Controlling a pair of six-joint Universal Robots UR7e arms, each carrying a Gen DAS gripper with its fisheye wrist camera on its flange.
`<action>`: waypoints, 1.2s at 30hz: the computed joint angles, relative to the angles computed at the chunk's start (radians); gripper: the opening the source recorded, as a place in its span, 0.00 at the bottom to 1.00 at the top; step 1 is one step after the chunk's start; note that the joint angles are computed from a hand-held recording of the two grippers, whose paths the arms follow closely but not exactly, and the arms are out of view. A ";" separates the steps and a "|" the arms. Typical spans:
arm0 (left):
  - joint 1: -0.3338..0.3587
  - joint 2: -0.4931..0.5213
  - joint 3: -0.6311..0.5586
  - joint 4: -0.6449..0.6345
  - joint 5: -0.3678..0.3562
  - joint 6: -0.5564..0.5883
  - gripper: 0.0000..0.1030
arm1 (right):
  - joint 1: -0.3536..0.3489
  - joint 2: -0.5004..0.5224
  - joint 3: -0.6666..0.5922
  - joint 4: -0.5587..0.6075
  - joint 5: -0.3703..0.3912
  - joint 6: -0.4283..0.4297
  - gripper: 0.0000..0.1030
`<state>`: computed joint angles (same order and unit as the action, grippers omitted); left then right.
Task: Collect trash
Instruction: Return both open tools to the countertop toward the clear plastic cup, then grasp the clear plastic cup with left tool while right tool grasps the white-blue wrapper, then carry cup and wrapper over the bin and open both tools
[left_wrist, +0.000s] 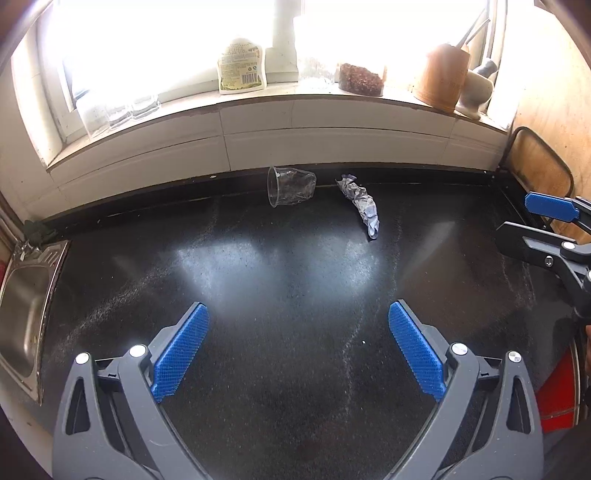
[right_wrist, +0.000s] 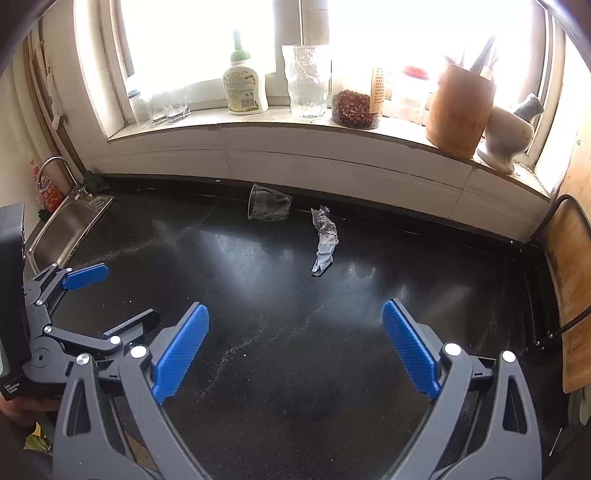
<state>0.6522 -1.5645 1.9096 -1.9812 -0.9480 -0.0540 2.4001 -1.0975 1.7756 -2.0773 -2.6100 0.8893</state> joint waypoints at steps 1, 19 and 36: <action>0.007 0.016 -0.004 -0.018 0.001 0.013 0.92 | -0.008 -0.003 0.005 -0.013 0.002 -0.010 0.89; 0.197 0.529 -0.284 -0.348 -0.006 0.288 0.92 | -0.319 0.074 0.007 -0.362 0.095 -0.392 0.85; 0.249 0.653 -0.377 -0.399 -0.110 0.419 0.54 | -0.460 0.189 -0.053 -0.454 0.135 -0.528 0.27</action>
